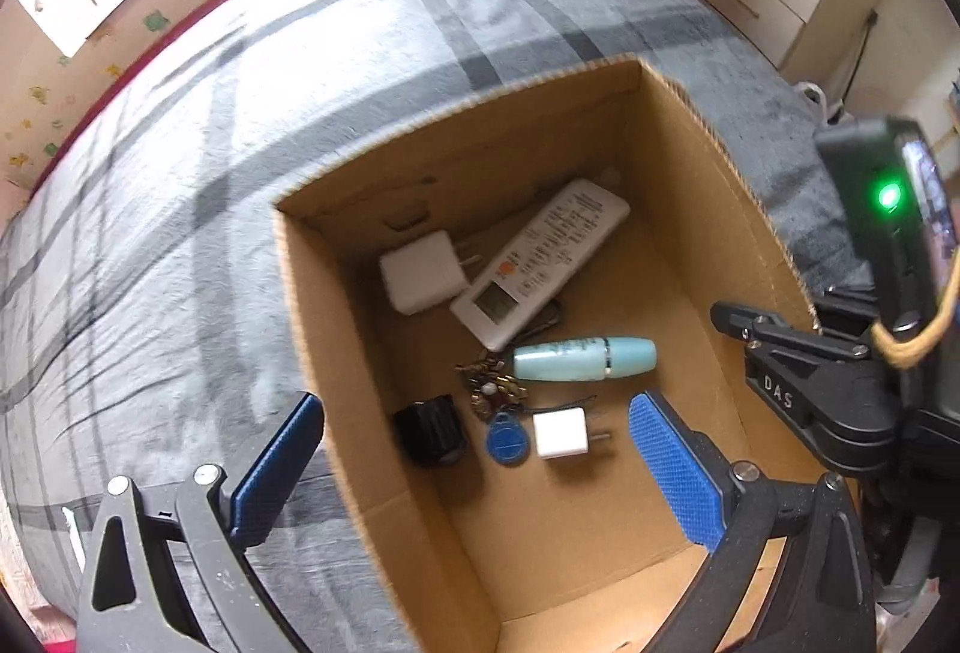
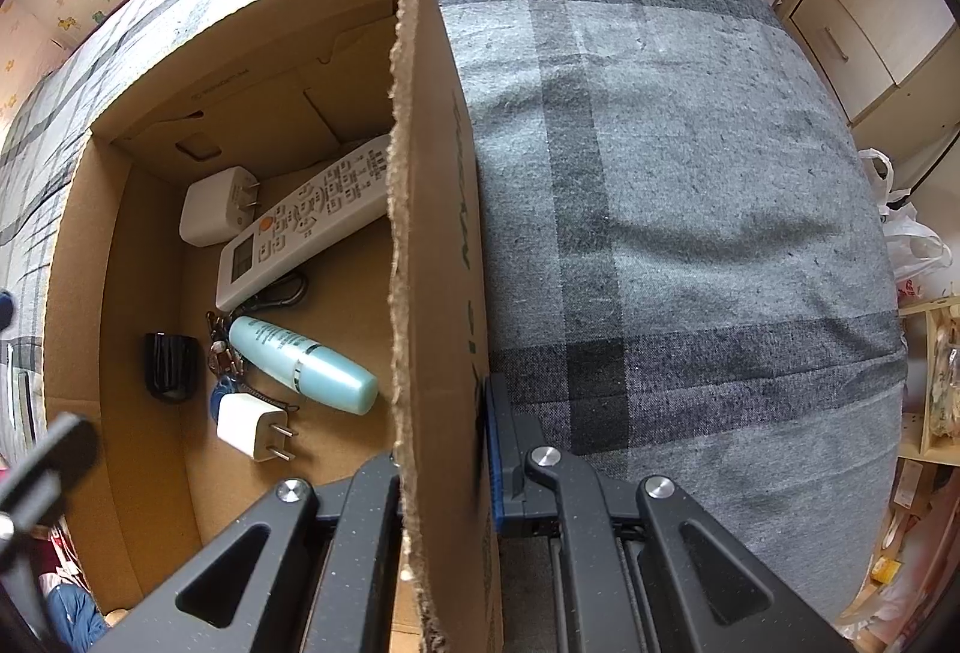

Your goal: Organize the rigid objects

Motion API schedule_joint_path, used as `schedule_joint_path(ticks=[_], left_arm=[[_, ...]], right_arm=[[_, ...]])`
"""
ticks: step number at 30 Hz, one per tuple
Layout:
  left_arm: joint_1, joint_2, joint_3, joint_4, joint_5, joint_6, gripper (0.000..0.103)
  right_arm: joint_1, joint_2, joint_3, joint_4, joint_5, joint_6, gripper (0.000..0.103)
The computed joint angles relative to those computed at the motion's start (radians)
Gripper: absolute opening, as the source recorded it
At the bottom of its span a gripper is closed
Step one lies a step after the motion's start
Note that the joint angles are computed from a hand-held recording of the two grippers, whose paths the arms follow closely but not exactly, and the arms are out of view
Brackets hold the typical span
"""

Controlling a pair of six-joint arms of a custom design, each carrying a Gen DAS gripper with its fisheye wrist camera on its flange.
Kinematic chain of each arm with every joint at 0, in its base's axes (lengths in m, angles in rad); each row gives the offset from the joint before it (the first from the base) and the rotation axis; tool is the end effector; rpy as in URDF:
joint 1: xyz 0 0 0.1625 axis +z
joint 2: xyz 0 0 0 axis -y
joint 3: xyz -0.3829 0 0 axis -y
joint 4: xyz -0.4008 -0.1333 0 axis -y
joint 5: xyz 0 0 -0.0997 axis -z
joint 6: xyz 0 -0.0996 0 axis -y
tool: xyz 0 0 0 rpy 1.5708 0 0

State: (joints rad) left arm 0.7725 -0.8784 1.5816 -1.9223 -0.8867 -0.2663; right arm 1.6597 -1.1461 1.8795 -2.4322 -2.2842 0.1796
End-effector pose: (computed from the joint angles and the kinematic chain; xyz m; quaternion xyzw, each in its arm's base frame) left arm -0.3050 -0.5713 0.0912 0.3004 0.8795 -0.0256 0.3682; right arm 0.1179 -0.5557 0.1811 -0.0647 -0.9332 0.1060 0.3373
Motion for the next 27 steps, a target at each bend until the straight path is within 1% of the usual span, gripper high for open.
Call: schedule_joint_path(ticks=[2, 8, 11, 14, 19, 20, 21, 23, 25, 27], left_arm=[[-0.007, -0.011, 0.002, 0.011, 0.016, -0.011, 0.103], [-0.01, -0.044, -0.003, 0.086, 0.028, -0.101, 0.103], [-0.022, -0.073, 0.018, 0.105, 0.056, -0.107, 0.103], [-0.023, -0.094, 0.023, 0.124, 0.046, -0.118, 0.103], [-0.028, -0.116, 0.023, 0.175, 0.052, -0.147, 0.103], [-0.03, -0.121, 0.023, 0.183, 0.054, -0.153, 0.103], [-0.03, -0.126, 0.026, 0.184, 0.054, -0.156, 0.103], [-0.032, -0.136, 0.03, 0.194, 0.059, -0.165, 0.103], [-0.034, -0.145, 0.033, 0.211, 0.068, -0.177, 0.103], [-0.036, -0.155, 0.034, 0.229, 0.071, -0.188, 0.103]], right_arm=[[0.0, -0.001, 0.0, 0.001, 0.0, 0.001, 0.006], [0.0, 0.0, 0.001, 0.003, -0.002, 0.005, 0.006], [0.0, -0.002, 0.003, 0.0, -0.004, 0.003, 0.006], [0.001, -0.001, 0.005, -0.004, -0.006, 0.004, 0.006], [0.01, -0.006, 0.004, -0.002, -0.021, 0.018, 0.008], [0.013, -0.009, 0.004, -0.001, -0.025, 0.018, 0.016], [0.018, -0.012, 0.004, -0.002, -0.034, 0.017, 0.032], [0.029, -0.021, 0.01, -0.018, -0.057, 0.015, 0.047], [0.033, -0.031, 0.011, -0.009, -0.06, 0.023, 0.05], [0.038, -0.046, 0.013, 0.004, -0.059, 0.034, 0.058]])
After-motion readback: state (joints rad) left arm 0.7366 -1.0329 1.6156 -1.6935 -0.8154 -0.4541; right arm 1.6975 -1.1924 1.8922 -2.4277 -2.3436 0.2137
